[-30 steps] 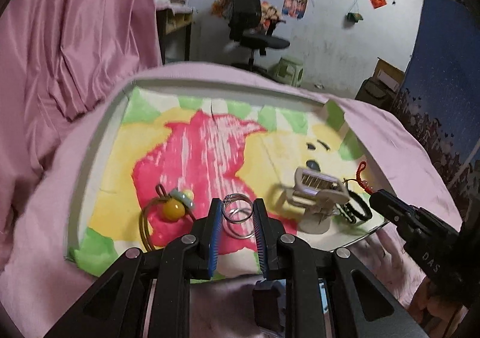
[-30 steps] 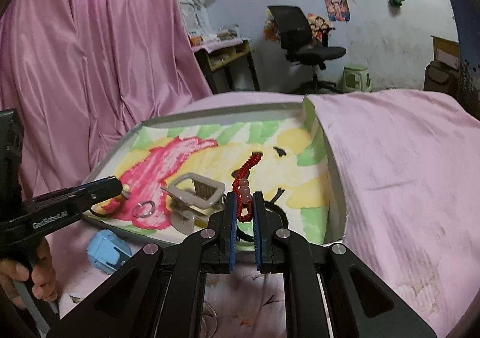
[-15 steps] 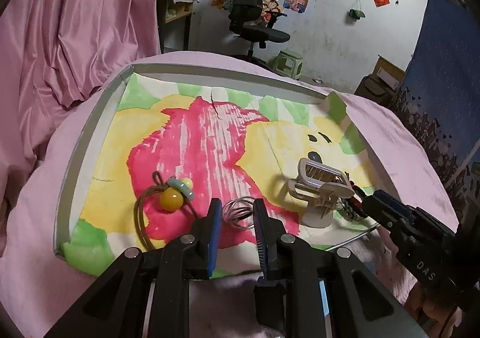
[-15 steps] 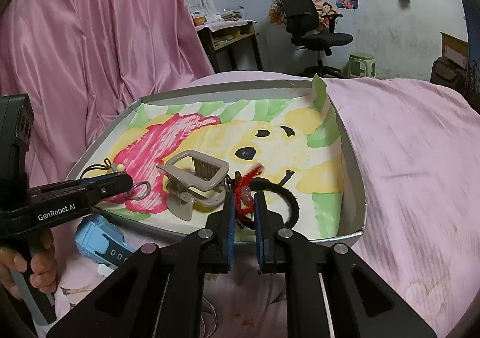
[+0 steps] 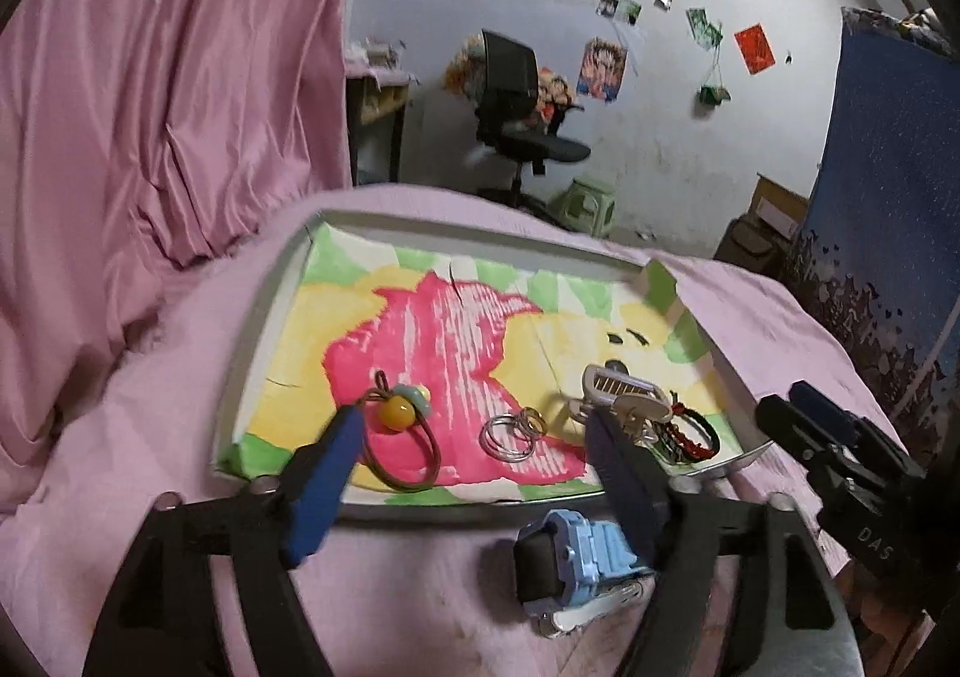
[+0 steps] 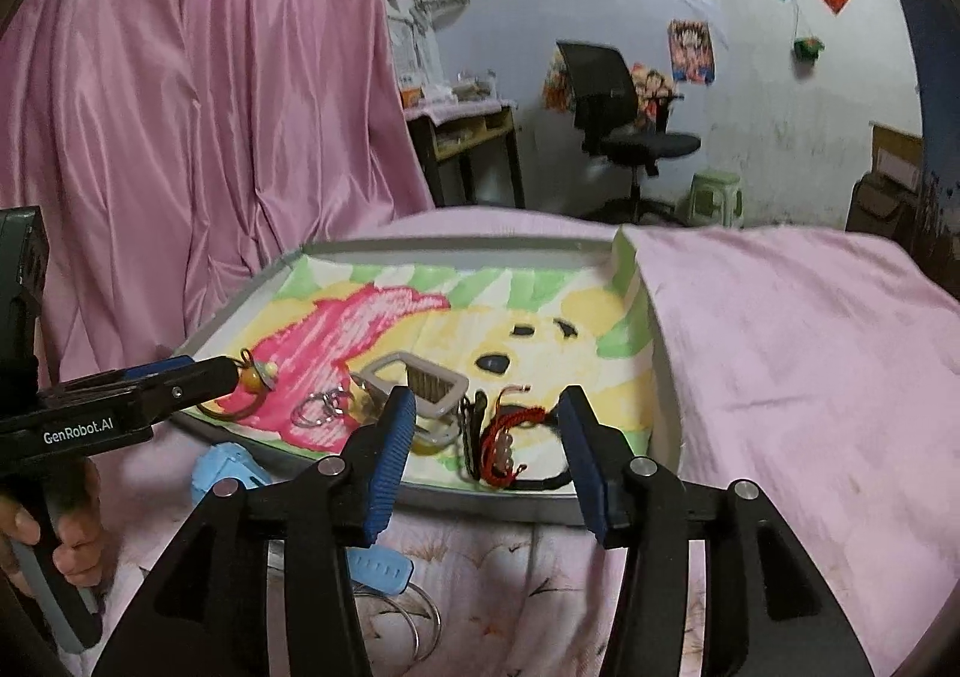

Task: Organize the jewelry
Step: 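Open the right tool to drop the red bracelet, then withdraw both tools, then move both tools toward the blue watch and silver hoops on the bedspread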

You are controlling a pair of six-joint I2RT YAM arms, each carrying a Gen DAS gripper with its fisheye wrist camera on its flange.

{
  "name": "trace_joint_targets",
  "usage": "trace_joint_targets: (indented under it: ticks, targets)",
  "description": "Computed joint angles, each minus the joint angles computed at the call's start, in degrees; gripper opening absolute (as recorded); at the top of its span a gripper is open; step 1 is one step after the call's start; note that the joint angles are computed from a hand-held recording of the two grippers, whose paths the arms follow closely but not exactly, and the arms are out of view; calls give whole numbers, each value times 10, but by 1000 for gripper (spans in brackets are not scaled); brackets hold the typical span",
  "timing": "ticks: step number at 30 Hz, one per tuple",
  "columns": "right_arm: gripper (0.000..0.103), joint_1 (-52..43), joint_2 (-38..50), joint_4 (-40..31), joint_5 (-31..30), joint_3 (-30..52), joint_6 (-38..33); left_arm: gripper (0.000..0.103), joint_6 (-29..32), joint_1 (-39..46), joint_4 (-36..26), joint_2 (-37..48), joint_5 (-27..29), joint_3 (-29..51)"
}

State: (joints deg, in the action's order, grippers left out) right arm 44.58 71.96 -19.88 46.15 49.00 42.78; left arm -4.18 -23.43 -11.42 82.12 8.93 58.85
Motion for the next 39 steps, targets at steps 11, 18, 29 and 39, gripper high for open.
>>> trace_joint_targets:
  ticks: [11, 18, 29, 39]
  targets:
    - [82, 113, -47, -22, 137, -14, 36, 99, -5, -4, 54, -145, -33, -125]
    - [90, 204, -35, -120, 232, 13, 115, 100, 1, -12, 48, -231, -43, -181]
    - [91, 287, 11, -339, 261, 71, 308, 100, 60, -59, -38, -343, -90, -222]
    - [91, 308, 29, -395, 245, 81, 357, 100, 60, -50, -58, -327, -82, -211]
